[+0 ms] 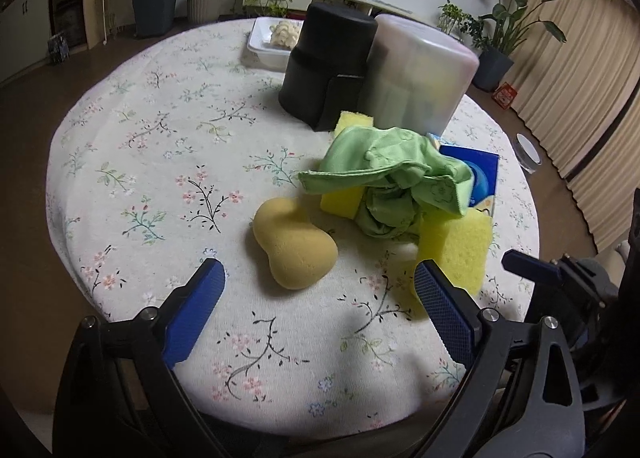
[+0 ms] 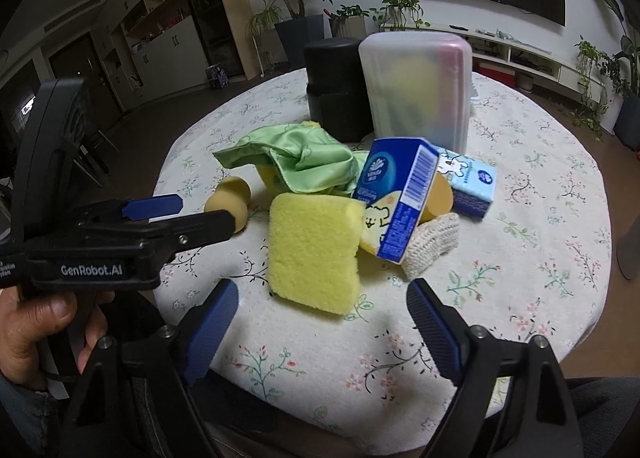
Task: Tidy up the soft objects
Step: 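Grasp tan peanut sponge with left tool while right tool grasps yellow sponge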
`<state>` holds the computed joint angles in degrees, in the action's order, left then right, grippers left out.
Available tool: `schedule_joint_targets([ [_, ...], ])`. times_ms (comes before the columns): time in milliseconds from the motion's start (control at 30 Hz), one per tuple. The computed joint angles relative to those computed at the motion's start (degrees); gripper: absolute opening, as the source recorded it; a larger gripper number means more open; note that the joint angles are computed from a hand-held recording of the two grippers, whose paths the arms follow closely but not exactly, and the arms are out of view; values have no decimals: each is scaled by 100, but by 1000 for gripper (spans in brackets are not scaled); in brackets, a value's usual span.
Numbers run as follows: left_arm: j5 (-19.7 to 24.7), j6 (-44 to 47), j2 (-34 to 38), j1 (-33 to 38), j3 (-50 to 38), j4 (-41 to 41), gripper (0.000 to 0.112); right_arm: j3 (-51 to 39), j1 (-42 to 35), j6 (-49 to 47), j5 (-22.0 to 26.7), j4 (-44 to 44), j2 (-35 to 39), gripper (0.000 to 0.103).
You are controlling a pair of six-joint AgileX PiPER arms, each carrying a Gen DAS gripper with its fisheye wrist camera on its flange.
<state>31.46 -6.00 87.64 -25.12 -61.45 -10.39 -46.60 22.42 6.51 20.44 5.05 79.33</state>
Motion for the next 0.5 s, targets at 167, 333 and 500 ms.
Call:
schedule_joint_targets([
  [167,104,-79,202,7,-182,108,97,-179,55,-22,29,64,316,79],
  [333,160,-438,403,-41,-349,511,97,-397,44,-128,30,241,631,74],
  [500,285,-618,624,-76,-511,747,97,-591,6,-91,31,225,873,71],
])
